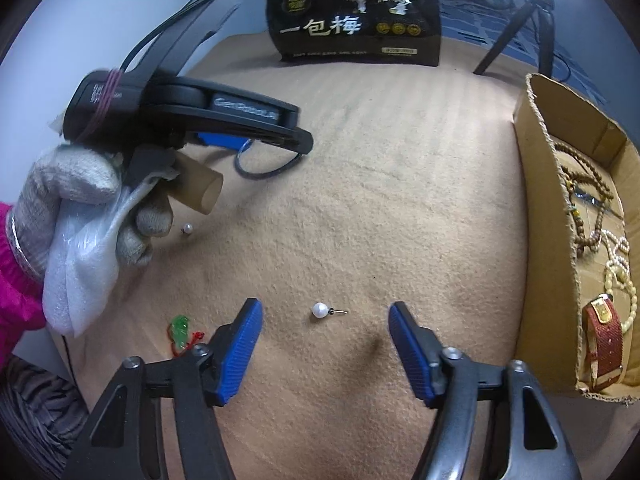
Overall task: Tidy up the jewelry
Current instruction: 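Lower the open left tool around the blue bangle, then close the left tool on the blue bangle while the right tool grasps a pearl stud earring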
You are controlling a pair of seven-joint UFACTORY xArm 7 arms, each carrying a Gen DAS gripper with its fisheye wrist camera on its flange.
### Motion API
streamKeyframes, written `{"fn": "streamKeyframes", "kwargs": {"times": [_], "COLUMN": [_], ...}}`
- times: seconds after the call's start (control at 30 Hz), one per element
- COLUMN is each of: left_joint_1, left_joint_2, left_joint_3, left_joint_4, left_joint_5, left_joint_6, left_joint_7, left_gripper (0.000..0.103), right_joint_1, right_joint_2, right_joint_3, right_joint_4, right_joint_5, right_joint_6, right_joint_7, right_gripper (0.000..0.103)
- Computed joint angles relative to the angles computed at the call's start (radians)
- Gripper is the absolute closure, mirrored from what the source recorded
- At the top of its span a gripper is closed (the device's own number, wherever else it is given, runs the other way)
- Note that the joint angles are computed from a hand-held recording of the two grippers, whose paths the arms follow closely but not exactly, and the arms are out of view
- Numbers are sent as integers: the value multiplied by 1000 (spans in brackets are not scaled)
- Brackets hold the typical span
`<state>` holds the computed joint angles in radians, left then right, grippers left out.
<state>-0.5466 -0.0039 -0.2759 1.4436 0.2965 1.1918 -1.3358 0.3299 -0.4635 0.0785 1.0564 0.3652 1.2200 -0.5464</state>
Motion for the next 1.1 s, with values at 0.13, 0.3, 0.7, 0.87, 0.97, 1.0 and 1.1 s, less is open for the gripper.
{"fn": "streamKeyframes", "kwargs": {"times": [0.13,0.3,0.7,0.87,0.97,1.0,1.1], "left_joint_1": [-16,-28,-32,-25,-23,-23,-22], "left_joint_2": [41,44,28,12,10,6,-5], "left_joint_3": [-2,5,4,1,-1,-2,-7], "left_joint_4": [44,38,19,5,6,4,2], "left_joint_5": [36,57,73,65,64,64,68], "left_joint_6": [39,34,28,16,16,17,24], "left_joint_7": [4,-1,-1,-4,-5,-6,-17], "left_gripper": [23,23,28,28,28,28,28], "right_joint_1": [6,12,13,15,12,12,8], "right_joint_2": [2,-7,-11,-11,-16,-18,-23], "right_joint_3": [10,21,18,15,10,7,2], "right_joint_4": [-14,-30,-39,-33,-31,-29,-22], "right_joint_5": [-7,-23,-44,-39,-37,-35,-29], "right_joint_6": [-9,-31,-45,-47,-49,-48,-47], "right_joint_7": [-6,-13,4,1,-2,-3,-2], "right_gripper": [59,63,86,86,86,86,86]}}
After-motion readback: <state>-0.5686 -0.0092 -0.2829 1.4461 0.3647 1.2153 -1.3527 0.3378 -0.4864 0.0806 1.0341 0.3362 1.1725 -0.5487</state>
